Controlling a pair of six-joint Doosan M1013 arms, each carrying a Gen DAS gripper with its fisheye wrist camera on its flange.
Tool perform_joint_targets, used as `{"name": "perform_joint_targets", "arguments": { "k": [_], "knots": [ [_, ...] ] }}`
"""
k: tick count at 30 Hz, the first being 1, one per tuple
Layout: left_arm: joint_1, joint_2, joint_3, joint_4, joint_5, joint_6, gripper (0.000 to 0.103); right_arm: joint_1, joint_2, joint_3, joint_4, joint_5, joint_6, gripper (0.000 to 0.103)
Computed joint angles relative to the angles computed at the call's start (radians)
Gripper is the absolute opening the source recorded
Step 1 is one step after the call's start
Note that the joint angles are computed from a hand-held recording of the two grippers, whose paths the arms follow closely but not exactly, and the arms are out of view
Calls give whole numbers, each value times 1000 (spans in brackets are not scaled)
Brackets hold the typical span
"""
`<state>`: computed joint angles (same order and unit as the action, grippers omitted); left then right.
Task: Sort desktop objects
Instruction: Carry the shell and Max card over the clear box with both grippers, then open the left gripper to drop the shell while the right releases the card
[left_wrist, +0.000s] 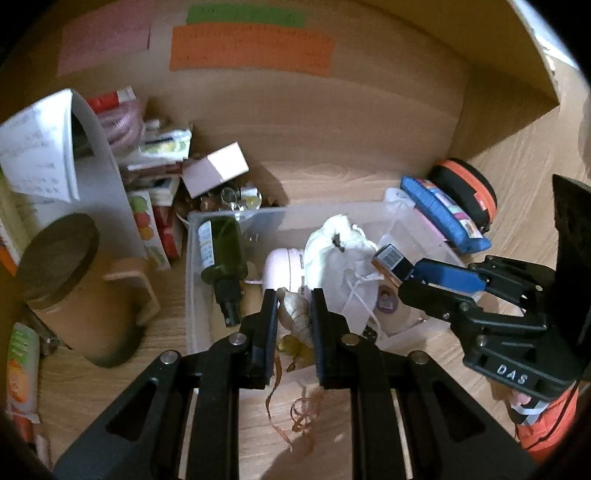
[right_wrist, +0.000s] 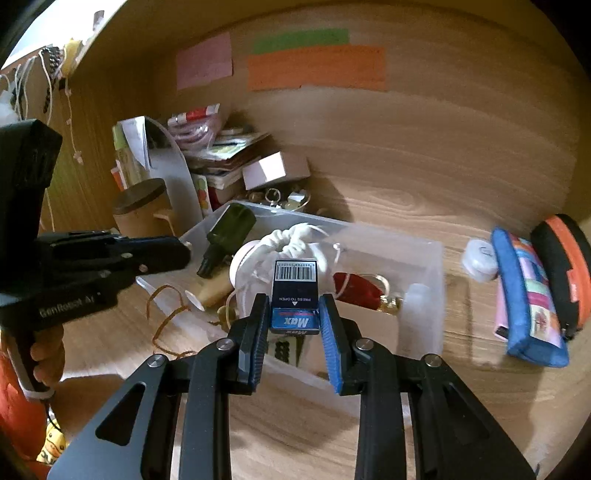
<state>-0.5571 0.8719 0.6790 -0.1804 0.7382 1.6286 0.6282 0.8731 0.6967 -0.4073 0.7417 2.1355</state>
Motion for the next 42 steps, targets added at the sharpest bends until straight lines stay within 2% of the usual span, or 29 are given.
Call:
{"name": "perform_joint_targets", "arguments": {
  "k": [7, 17, 19, 21, 23, 25, 26, 32, 38, 40, 42],
  "knots": [
    [3, 36, -48, -6, 58, -18, 16, 6, 23, -27, -27, 22, -23, 25],
    [4, 44, -66, -3, 76, -24, 17, 12, 28, -31, -19, 22, -58, 25],
    [3, 42, -63, -1, 72, -24, 21, 14, 31, -36, -28, 30, -57, 25],
    [1, 38, -54, 13, 61, -31, 33, 14, 33, -39, -30, 34, -56, 26],
    [-1, 30, -39, 33, 42, -42, 36, 13, 30, -34, -27, 26, -53, 29],
    [-1, 29, -37, 29, 37, -40, 36, 16, 29, -30, -63, 27, -21, 43],
    [-1, 30, -37, 30, 37, -42, 36, 17, 26, -24, -84, 23, -1, 46],
    [-5, 32, -35, 99, 19, -98, 36, 15, 18, -12, -119, 12, 54, 48],
    [-4, 35, -43, 98, 31, -109, 37, 10, 11, -2, -136, 16, 109, 61],
    [-6, 27, -34, 117, 31, -120, 42, 9, 6, 3, -143, 15, 124, 67],
    [-9, 9, -5, 140, 11, -137, 57, 9, -2, 14, -154, 9, 141, 71]
  ]
}}
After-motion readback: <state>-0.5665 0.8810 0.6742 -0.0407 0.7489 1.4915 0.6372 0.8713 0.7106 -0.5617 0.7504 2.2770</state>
